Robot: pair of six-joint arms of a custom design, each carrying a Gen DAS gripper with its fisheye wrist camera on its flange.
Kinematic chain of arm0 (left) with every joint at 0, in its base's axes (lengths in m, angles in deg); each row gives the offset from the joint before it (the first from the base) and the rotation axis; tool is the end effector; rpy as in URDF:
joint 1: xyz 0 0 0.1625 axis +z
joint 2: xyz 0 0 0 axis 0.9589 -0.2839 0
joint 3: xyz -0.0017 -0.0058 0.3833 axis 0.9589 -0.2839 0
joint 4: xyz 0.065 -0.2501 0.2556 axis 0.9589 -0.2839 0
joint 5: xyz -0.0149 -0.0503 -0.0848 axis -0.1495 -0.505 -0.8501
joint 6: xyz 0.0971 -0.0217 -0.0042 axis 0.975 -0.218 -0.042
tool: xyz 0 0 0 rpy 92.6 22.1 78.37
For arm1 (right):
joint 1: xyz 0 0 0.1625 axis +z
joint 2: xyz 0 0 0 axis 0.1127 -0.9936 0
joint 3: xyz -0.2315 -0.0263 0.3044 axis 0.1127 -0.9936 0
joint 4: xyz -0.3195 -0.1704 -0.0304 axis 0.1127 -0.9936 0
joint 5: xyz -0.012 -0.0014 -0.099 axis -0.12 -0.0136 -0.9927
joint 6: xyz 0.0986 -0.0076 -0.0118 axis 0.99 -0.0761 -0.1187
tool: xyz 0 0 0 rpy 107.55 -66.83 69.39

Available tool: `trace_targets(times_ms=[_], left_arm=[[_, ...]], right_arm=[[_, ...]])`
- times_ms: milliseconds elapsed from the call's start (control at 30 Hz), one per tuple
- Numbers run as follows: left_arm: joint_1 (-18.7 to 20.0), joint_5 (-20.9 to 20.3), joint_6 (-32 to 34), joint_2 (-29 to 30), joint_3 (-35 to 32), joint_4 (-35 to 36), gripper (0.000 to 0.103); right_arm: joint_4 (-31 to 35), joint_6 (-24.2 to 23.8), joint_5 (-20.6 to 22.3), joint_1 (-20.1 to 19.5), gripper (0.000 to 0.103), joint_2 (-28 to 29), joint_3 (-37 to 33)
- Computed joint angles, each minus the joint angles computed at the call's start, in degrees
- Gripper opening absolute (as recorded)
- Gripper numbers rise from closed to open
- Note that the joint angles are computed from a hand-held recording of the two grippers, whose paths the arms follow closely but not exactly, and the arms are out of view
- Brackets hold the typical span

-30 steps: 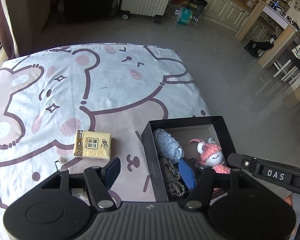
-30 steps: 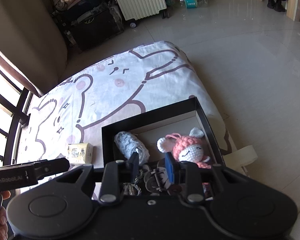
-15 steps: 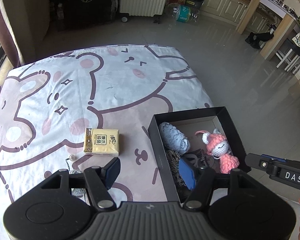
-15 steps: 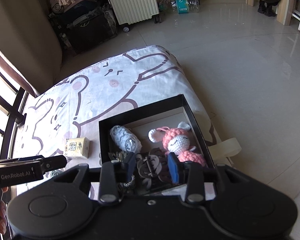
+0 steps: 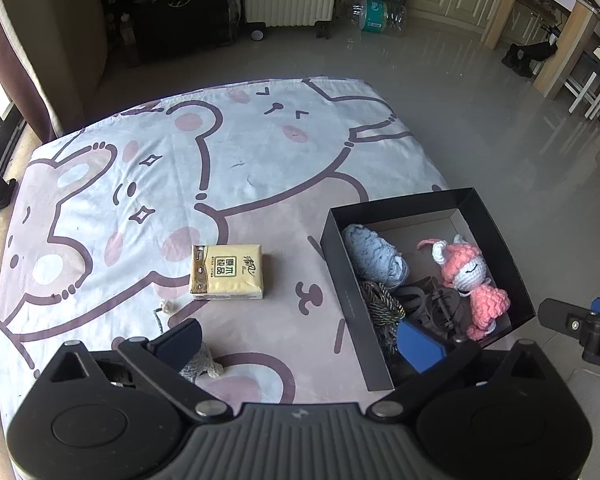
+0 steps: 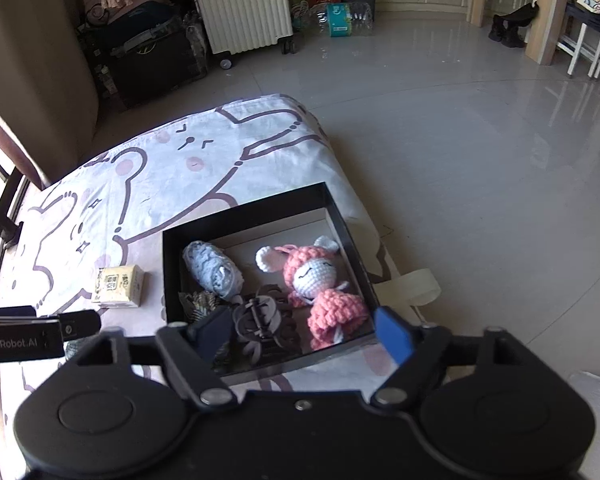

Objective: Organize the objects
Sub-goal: 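Withdraw both open grippers up out of the black box, then move the left gripper to the grey knitted mouse while the right gripper moves to the yellow tissue pack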

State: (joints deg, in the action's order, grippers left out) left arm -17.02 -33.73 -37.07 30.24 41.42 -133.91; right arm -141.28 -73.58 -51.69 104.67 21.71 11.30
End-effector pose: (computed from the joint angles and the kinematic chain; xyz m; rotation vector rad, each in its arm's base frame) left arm -0.1629 -0.6290 0.3063 0.0823 2.3180 -0.6407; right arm 0.3222 -0.6442 0.1246 0.3394 -2.4024 0.6656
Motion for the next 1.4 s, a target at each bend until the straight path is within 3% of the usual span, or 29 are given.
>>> trace_targets(times_ms=[100,200,667,1400], left_arm=[[0.3,-0.3,0.0,0.0,0.0,0.3,0.103],[0.6,0.2,-0.2,0.2,-0.3,0.9,0.103],[2.7,1.8,0.6,-0.7,0.6,-1.3,0.103],[7.5,5.4,-0.3,-7.4,4.2,-5.6,0.103]], right_arm=[[-1.8,-0.8,-1.9,0.0,0.1,0.4,0.4],[-4.8,-2.4,-3.3,-0.2,0.103,0.7,1.3],[-7.8,-2.1,-3.5,-1.3,0.103,2.3,1.3],[-3.8,-1.5,-1.1,1.1,0.103,11.0,-8.7]])
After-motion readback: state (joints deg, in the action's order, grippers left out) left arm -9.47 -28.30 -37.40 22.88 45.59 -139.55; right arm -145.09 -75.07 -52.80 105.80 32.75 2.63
